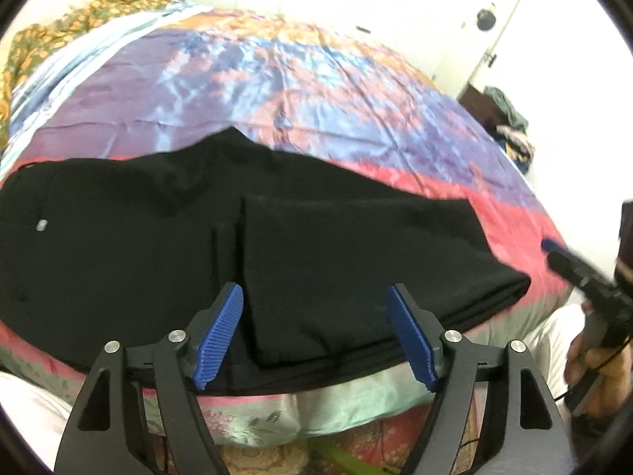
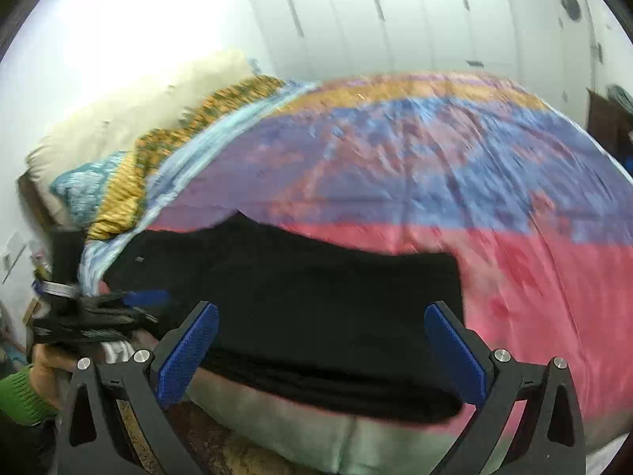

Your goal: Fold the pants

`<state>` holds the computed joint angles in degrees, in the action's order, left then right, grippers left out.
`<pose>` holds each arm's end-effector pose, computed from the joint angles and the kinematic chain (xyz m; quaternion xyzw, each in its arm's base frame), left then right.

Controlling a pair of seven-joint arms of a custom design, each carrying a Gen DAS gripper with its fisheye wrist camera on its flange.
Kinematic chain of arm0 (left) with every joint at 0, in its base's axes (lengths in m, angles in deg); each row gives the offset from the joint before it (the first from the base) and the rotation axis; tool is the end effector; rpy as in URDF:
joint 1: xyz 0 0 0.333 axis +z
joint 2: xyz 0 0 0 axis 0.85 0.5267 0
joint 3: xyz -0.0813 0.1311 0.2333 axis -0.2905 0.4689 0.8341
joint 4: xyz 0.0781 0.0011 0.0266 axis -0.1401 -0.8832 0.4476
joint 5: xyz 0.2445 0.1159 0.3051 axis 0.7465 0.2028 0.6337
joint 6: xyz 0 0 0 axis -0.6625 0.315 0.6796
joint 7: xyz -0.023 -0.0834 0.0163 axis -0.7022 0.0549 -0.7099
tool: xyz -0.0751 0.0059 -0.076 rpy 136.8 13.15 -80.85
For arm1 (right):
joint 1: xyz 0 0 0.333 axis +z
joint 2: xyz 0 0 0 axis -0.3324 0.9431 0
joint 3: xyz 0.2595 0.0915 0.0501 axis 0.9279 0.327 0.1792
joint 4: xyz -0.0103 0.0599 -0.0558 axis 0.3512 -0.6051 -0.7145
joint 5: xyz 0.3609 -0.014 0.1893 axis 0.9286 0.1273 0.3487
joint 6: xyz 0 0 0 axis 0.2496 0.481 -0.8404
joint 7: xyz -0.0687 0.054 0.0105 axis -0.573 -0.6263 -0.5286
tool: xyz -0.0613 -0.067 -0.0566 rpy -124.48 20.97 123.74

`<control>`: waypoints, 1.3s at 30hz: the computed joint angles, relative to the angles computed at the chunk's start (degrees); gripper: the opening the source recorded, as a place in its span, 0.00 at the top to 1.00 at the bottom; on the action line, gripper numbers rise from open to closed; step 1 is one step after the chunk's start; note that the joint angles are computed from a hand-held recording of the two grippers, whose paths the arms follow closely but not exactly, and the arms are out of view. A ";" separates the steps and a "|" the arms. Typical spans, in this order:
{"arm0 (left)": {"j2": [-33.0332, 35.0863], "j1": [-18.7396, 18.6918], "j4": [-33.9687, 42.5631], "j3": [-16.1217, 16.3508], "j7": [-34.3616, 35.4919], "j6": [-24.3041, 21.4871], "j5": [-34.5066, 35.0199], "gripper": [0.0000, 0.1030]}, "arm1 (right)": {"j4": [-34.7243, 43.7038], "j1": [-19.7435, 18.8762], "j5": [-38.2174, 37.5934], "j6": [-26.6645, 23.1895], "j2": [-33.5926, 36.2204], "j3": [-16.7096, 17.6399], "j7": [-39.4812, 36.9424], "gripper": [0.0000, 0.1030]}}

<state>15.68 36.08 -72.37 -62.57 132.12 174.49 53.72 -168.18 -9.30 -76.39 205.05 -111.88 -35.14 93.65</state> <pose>0.4510 -0.2427 0.4574 -0.5696 0.7433 -0.3456 0.0596 0.4099 0.1742 0.4636 -0.6160 0.6786 -0.2054 0.3434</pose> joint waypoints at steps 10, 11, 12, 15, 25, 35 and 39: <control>-2.52 4.68 -2.36 1.02 -9.30 -0.02 4.53 0.21 | -0.53 1.27 -0.16 -2.74 0.29 -1.00 -0.05 0.00; -2.71 4.72 -2.18 2.20 -8.92 -0.65 3.79 0.21 | -0.03 2.62 0.66 -3.21 1.19 -2.00 -1.33 0.00; -2.88 4.49 -1.96 3.61 -7.71 -1.18 2.44 0.21 | 0.23 3.32 1.22 -3.26 1.83 -2.52 -2.14 0.00; -2.37 5.34 1.41 9.75 -1.24 -5.78 -3.71 0.21 | 0.28 4.71 2.55 -2.98 2.39 -3.13 -3.75 0.00; 7.17 20.05 11.22 15.95 -2.38 -18.53 -10.78 0.17 | 0.03 5.53 5.05 -3.86 2.96 -2.88 -4.52 0.00; 16.72 23.63 16.84 6.75 4.50 -20.39 -9.21 0.27 | 1.39 6.30 4.50 -5.82 4.33 -2.68 -6.20 0.00; 20.61 26.16 20.08 5.39 4.26 -23.04 -10.63 0.18 | 1.36 6.14 4.28 -5.88 4.35 -2.31 -5.73 0.00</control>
<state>36.29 62.23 -52.29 -57.18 136.37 151.45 43.09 -166.82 -3.17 -72.11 199.16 -107.52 -37.45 87.92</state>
